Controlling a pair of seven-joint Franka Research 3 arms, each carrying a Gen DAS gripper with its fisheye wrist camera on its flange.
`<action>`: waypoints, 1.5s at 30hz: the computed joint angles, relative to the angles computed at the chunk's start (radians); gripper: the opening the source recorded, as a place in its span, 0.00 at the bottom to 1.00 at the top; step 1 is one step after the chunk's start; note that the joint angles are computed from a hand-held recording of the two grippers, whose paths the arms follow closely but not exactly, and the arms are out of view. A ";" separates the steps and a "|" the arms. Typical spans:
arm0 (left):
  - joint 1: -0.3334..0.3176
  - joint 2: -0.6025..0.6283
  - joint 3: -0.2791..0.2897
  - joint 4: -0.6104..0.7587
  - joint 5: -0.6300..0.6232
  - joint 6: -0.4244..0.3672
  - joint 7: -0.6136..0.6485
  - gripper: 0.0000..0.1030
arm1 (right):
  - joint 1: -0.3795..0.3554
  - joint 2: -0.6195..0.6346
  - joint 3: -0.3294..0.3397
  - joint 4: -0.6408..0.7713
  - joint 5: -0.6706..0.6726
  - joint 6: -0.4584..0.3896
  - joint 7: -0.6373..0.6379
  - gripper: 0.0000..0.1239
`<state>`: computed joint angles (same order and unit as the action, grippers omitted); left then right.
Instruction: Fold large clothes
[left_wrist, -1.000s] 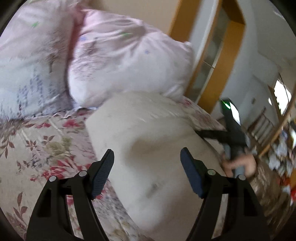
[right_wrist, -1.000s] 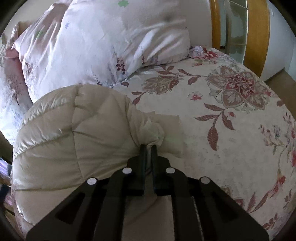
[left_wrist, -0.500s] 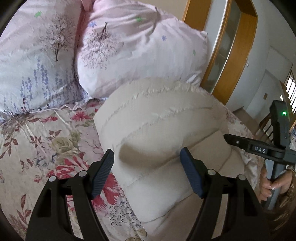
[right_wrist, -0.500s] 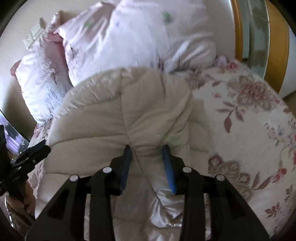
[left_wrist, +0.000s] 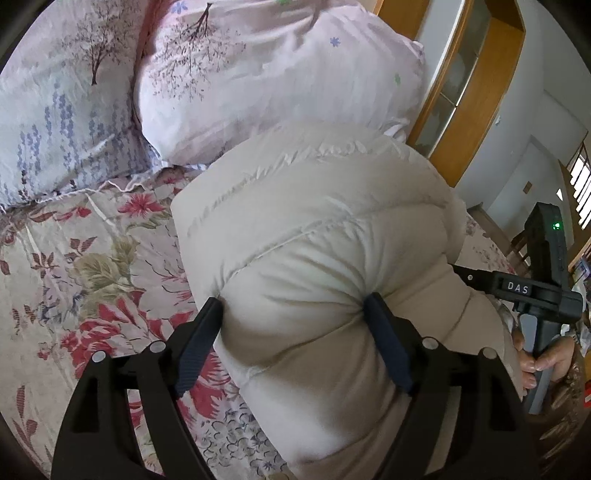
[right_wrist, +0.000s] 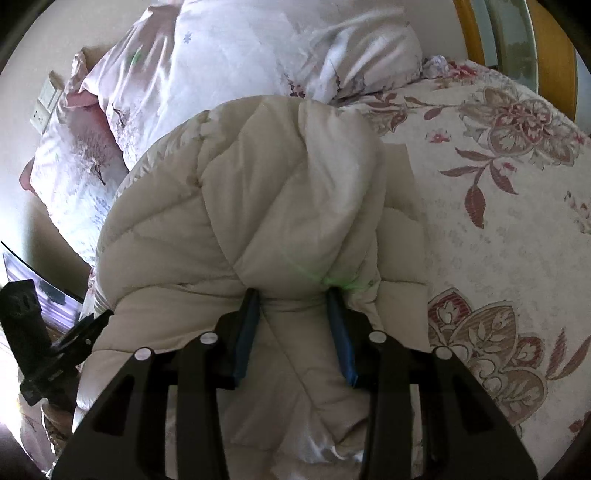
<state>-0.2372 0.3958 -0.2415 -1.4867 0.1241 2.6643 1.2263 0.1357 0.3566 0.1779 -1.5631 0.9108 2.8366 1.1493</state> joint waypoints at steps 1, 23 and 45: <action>-0.001 0.001 0.000 -0.001 -0.001 0.000 -0.002 0.79 | -0.005 0.003 0.005 0.003 0.010 -0.003 -0.007 0.31; 0.159 -0.129 -0.152 -0.202 -0.400 0.165 0.256 0.99 | 0.133 -0.204 -0.223 -0.167 -0.671 -0.034 0.621 0.82; 0.208 -0.052 -0.172 -0.093 -1.203 -0.032 0.712 0.99 | -0.153 0.084 -0.037 0.194 0.180 -0.532 -0.083 0.82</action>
